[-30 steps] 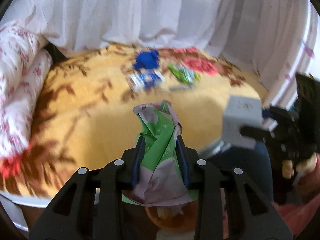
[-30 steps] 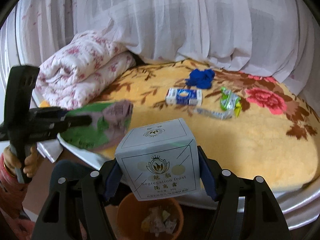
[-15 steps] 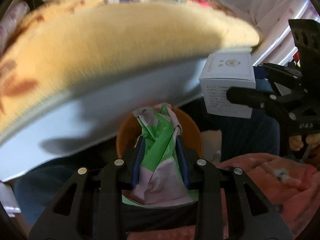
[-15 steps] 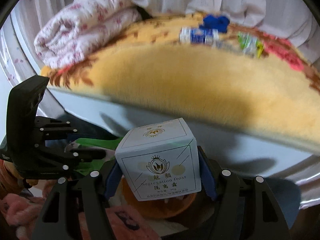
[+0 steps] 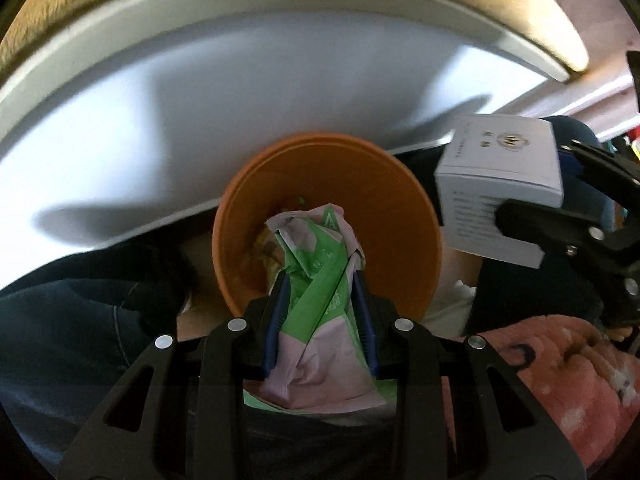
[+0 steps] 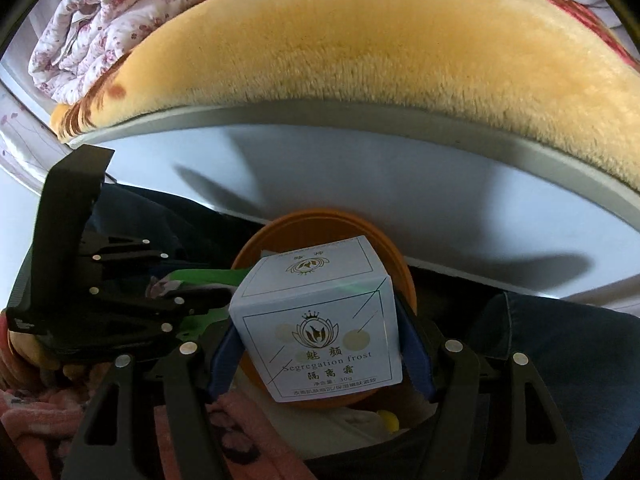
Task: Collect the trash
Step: 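Lower both tools over the orange bucket and release the box and bag, then raise both tools from the bucket back over the bed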
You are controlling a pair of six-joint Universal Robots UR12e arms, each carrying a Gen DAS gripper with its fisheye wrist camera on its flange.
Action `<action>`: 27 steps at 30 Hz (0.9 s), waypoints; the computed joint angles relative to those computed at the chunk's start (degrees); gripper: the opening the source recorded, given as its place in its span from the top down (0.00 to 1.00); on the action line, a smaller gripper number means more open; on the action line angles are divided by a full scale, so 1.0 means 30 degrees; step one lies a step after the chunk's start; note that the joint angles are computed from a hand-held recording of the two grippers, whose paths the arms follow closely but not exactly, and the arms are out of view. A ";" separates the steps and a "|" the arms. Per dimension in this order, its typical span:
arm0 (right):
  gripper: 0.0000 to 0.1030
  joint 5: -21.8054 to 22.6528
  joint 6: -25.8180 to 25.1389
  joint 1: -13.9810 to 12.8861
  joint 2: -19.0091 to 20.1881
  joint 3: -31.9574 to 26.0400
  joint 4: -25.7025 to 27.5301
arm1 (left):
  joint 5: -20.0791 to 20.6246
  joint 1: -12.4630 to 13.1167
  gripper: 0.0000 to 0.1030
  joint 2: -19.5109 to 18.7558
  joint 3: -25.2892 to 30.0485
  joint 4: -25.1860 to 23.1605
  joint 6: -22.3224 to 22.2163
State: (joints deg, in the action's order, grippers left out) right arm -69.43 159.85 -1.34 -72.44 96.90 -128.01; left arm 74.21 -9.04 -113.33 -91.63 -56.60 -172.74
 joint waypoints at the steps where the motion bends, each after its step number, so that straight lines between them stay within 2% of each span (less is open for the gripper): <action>1: 0.33 0.0001 -0.0031 0.0002 0.0041 -0.0090 0.0248 | 0.0193 -0.0022 0.68 -0.0053 0.0055 -0.0076 -0.0123; 2: 0.31 -0.0002 -0.0084 0.0011 0.0071 -0.0162 0.0451 | 0.0313 -0.0016 0.67 -0.0020 -0.0012 -0.0080 -0.0261; 5: 0.26 -0.0170 -0.0037 0.0065 0.0075 -0.0196 0.0271 | 0.0184 0.0042 0.49 0.0043 -0.0102 0.0130 -0.0651; 6: 0.25 -0.0218 -0.0022 0.0069 0.0067 -0.0206 0.0206 | 0.0209 0.0053 0.34 0.0117 -0.0183 0.0400 -0.0761; 7: 0.24 -0.0320 0.0059 0.0121 0.0084 -0.0246 0.0090 | 0.0370 0.0036 0.29 0.0202 -0.0300 0.0815 -0.0885; 18: 0.20 -0.1173 0.0181 0.0180 -0.0024 -0.0379 -0.0506 | 0.0971 0.0034 0.29 0.0497 -0.0435 0.1195 -0.1157; 25: 0.20 -0.1323 0.0214 0.0133 -0.0282 -0.0389 -0.1002 | 0.1415 -0.0068 0.28 0.0870 -0.0520 0.2030 -0.0877; 27: 0.19 -0.1485 0.0280 0.0142 -0.0363 -0.0401 -0.1289 | 0.1517 -0.0092 0.24 0.0991 -0.0543 0.2368 -0.0817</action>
